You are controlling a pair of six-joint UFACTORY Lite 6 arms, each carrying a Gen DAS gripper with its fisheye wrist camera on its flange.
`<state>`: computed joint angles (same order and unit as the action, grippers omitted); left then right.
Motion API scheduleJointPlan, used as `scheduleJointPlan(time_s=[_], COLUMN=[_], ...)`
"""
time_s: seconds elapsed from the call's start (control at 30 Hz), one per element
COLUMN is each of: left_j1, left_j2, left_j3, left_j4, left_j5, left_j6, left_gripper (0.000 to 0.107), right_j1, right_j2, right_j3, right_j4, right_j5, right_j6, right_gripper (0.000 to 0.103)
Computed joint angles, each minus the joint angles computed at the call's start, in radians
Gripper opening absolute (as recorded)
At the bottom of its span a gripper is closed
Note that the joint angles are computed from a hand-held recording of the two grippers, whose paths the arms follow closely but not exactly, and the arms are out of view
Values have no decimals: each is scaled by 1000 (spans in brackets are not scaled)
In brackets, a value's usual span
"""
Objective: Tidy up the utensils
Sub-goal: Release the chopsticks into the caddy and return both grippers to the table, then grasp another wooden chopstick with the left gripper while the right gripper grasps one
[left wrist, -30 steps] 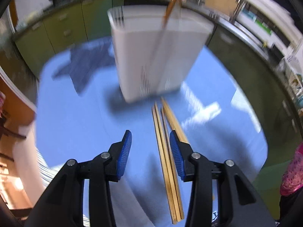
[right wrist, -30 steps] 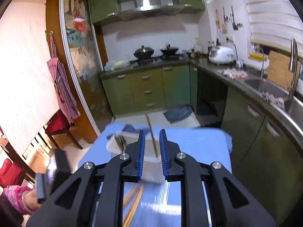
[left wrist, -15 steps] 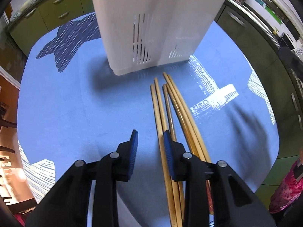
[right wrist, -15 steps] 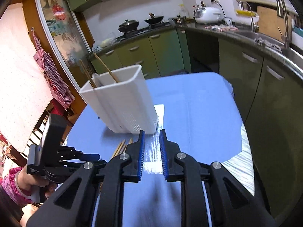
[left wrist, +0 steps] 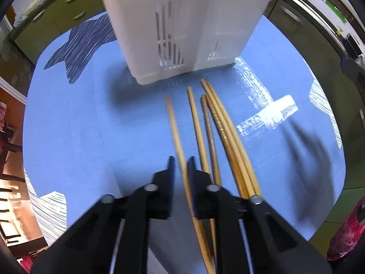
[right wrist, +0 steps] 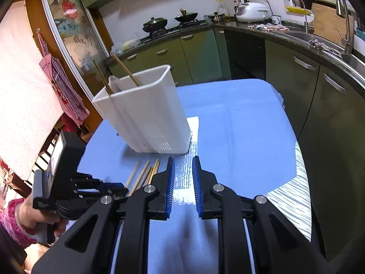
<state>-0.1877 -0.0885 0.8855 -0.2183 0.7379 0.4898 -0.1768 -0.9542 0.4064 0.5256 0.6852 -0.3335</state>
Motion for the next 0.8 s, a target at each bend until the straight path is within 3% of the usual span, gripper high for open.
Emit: scheduleJointPlan(time_s=[0.17,0.5,0.63,0.8], left_j1=[96,377,428,434], left_j2=[-5,-178,-211,-231], left_j3=[13,8,21,19], left_j4=[-69,-289,-319,-332], left_j5=[31,134,174,200], left_j6=[105,412,463,485], left_gripper=[7,7,6,6], right_j1=[124,605,668,737], right_j2=[94,564,698,782], right_j3=[-30,53,113,152], right_j4=[-68,-560,-769,-1046], right_j5=[-81,-389,-423,-389], right_j6=[89,719,954,1251], right_gripper=[27,27,27,27])
